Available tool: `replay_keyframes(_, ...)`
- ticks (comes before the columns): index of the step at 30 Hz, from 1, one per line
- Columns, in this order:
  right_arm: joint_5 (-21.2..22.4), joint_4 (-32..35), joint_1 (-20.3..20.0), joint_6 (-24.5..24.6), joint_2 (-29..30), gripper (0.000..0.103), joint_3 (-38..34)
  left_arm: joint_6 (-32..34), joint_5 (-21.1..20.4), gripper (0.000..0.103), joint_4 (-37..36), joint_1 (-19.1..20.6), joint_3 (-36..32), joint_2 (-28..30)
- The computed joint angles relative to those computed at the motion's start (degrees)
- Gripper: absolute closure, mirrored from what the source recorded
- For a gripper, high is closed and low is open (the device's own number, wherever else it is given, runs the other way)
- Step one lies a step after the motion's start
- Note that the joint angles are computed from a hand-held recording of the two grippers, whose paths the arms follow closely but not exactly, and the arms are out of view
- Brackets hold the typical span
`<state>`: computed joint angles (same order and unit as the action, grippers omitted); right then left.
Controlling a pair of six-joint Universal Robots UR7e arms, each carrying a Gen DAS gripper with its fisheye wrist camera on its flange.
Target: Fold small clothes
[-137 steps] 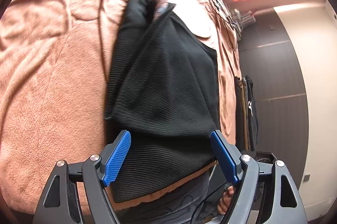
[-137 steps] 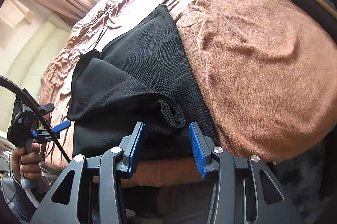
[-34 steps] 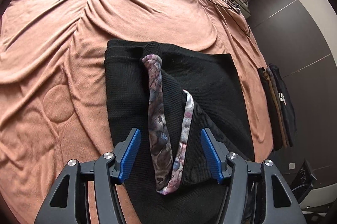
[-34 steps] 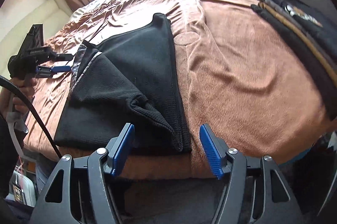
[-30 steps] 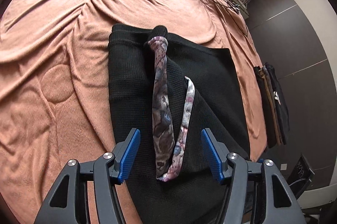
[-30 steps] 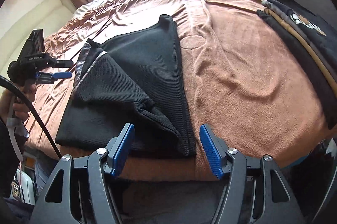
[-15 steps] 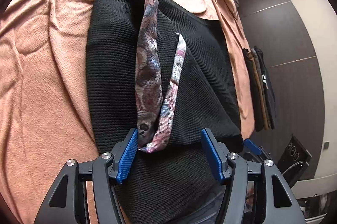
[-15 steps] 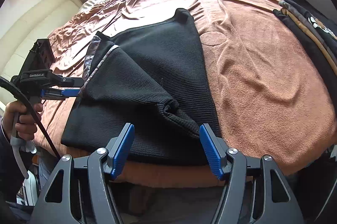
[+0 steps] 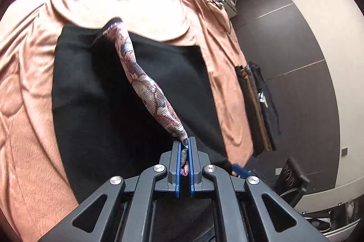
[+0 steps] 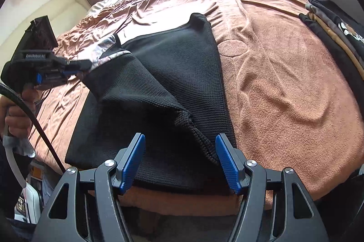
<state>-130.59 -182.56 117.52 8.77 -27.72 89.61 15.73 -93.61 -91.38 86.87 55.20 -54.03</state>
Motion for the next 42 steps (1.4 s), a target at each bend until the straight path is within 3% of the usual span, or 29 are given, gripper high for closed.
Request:
replay_keyframes(6, 0.94, -2.33, -0.83, 0.05, -0.82, 0.04, 1.75, -1.45, -2.15, 0.099, -1.05, -1.86, -5.03, 3.53)
replay_keyframes(12, 1.14, -5.52, -1.54, 1.73, -1.58, 0.04, 4.29, -1.76, -0.13, 0.099, -4.35, -4.29, -6.25, 5.3)
replay_keyframes(15, 0.88, -6.24, -1.63, 3.19, -2.28, 0.04, 5.76, -1.11, 1.35, 0.088, -5.36, -5.1, -6.23, 5.44)
replay_keyframes(17, 0.34, -6.35, -1.5, 3.76, -2.66, 0.04, 6.5, -1.0, 1.32, 0.067, -5.52, -5.06, -6.57, 5.46)
replay_keyframes(19, 0.04, -6.78, -1.43, 4.12, -2.93, 0.04, 7.08, -0.76, 2.79, 0.061, -7.86, -5.2, -4.92, 4.61)
replay_keyframes(35, 0.77, -6.26, -2.07, 9.99, -4.02, 0.041, 9.83, 3.65, 13.21, 0.062, -7.72, -5.05, 3.65, 4.71)
replay_keyframes(38, 1.49, -4.56, -2.38, 11.79, -4.49, 0.058, 10.36, 5.11, 16.17, 0.069, -10.56, -5.8, 6.29, 4.77)
replay_keyframes(42, 2.56, -5.65, -2.81, 12.85, -5.3, 0.067, 11.7, 6.89, 17.57, 0.069, -12.45, -6.4, 6.69, 5.84)
